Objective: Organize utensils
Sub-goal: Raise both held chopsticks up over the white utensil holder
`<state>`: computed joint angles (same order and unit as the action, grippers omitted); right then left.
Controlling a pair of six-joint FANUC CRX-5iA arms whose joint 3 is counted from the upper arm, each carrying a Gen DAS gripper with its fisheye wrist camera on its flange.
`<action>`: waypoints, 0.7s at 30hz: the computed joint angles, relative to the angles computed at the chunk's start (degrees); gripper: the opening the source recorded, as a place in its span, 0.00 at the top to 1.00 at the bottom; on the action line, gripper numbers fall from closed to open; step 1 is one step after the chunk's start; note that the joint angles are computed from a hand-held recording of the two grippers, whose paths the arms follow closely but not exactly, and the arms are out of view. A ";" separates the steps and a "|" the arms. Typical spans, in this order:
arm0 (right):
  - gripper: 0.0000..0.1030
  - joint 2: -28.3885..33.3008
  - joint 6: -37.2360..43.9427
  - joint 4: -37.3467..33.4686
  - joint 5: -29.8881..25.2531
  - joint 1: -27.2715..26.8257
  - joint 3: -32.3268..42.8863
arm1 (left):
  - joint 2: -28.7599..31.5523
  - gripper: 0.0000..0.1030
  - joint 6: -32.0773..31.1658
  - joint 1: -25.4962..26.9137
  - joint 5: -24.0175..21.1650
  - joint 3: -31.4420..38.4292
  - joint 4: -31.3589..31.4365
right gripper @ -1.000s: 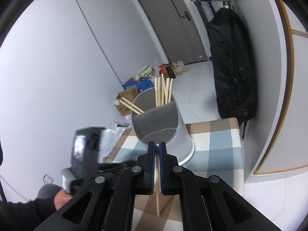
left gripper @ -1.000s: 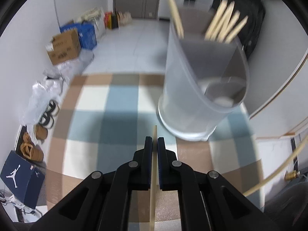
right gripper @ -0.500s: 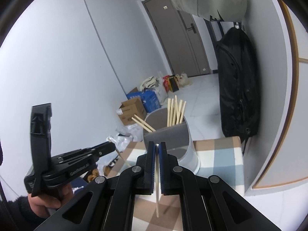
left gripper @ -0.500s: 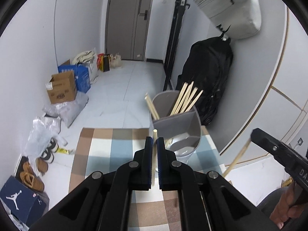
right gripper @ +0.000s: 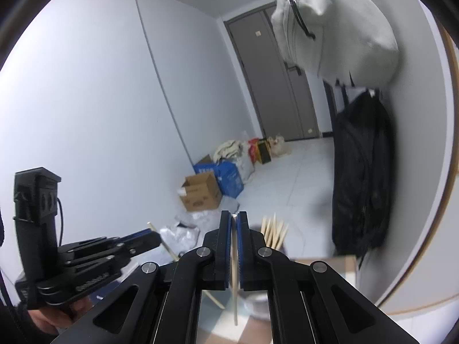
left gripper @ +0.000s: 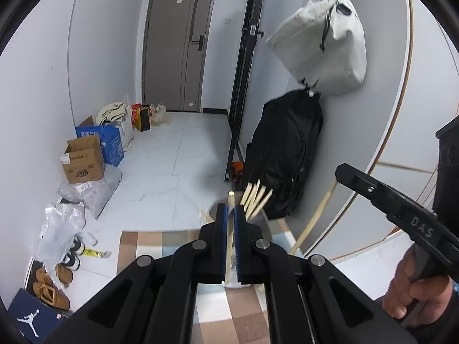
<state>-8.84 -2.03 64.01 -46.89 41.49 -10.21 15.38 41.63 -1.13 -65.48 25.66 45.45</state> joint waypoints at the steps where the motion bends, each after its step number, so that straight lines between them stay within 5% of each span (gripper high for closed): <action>1: 0.97 0.51 1.09 -0.46 0.12 -0.64 1.26 | 0.62 0.99 0.46 -0.15 0.15 1.24 0.47; 10: 0.97 5.21 5.31 -1.77 2.69 -6.11 9.37 | 8.07 0.99 4.98 -2.56 0.43 14.01 0.68; 21: 0.97 9.69 4.16 1.14 7.24 -10.86 10.50 | 15.15 0.99 7.08 -4.21 -2.89 22.78 -2.85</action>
